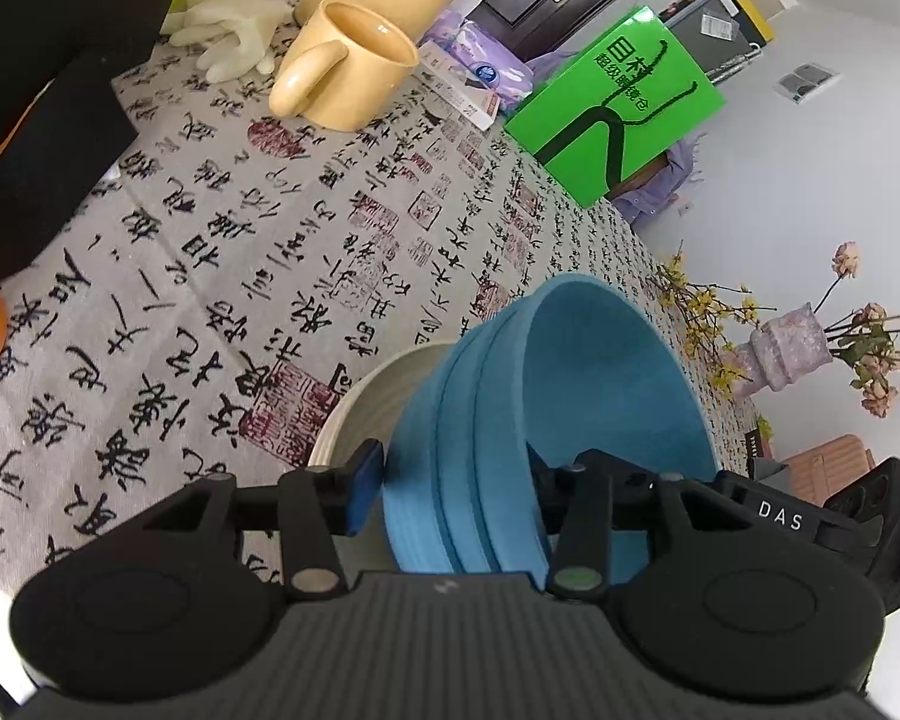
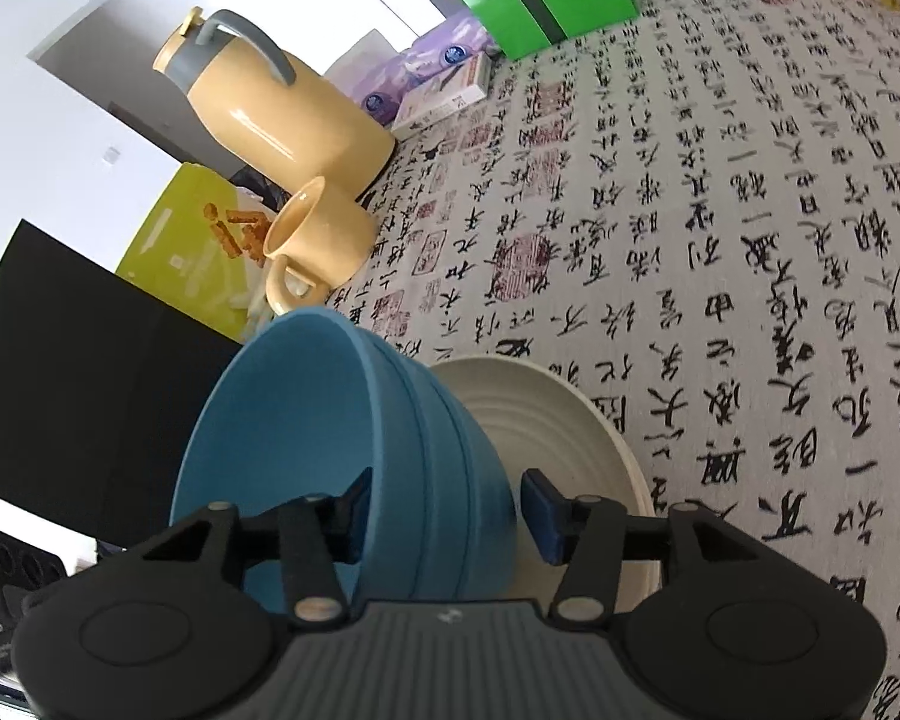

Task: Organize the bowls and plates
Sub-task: 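Carry the bowl stack with both grippers and lower it onto the cream plates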

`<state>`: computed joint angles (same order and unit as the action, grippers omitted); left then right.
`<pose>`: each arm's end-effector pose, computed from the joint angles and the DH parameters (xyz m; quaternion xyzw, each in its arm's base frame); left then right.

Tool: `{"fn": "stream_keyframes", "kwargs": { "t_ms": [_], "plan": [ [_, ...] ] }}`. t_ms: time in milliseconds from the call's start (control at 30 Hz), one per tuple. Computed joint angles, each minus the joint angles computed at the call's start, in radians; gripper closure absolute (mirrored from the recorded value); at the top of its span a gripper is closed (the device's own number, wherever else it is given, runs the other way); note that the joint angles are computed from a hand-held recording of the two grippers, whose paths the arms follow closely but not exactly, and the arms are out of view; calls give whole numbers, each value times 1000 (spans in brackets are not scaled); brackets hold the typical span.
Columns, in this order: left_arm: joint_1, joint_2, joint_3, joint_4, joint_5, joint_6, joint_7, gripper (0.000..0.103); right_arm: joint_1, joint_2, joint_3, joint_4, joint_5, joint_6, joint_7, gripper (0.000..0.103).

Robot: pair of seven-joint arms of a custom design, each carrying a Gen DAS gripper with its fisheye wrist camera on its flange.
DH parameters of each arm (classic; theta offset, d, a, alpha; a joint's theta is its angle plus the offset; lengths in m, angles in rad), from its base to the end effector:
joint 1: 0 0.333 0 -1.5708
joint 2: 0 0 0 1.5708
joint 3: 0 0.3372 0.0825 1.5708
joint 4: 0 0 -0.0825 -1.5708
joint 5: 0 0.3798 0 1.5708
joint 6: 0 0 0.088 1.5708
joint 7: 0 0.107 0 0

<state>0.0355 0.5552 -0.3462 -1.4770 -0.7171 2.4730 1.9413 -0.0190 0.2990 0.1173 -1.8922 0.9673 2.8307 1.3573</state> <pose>0.7269 -0.1730 0.4392 0.6096 -0.6804 0.3964 0.0914 0.6580 0.0160 0.4257 -0.4494 0.8001 -0.0123 0.3971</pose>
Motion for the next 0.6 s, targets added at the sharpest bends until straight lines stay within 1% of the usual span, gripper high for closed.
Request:
{"fn": "stream_keyframes", "kwargs": {
  "t_ms": [67, 167, 233, 333, 367, 433, 467, 600],
  "plan": [
    [-3, -4, -1, -6, 2, 15, 9, 57, 3, 3, -2, 3, -8, 8, 4, 48],
    [-7, -14, 1, -21, 7, 41, 15, 51, 10, -4, -4, -9, -31, 36, 15, 42],
    [-8, -30, -5, -45, 4, 82, 42, 46, 7, -16, 2, -22, -30, 58, 1, 39],
    [-2, -64, -20, -94, -14, 158, 110, 37, 14, -44, 5, -54, -38, 105, -9, 37],
    [1, -77, -26, -111, -23, 182, 133, 36, 13, -53, 8, -63, -36, 115, -17, 36],
    [7, -99, -37, -138, -45, 217, 175, 32, 13, -73, 13, -83, -24, 137, -40, 29],
    [11, -111, -44, -154, -61, 237, 201, 30, 15, -86, 14, -97, -20, 152, -52, 28],
    [24, -169, -83, -232, -152, 344, 354, 21, 32, -140, 18, -160, 7, 236, -110, 26]
  ]
}}
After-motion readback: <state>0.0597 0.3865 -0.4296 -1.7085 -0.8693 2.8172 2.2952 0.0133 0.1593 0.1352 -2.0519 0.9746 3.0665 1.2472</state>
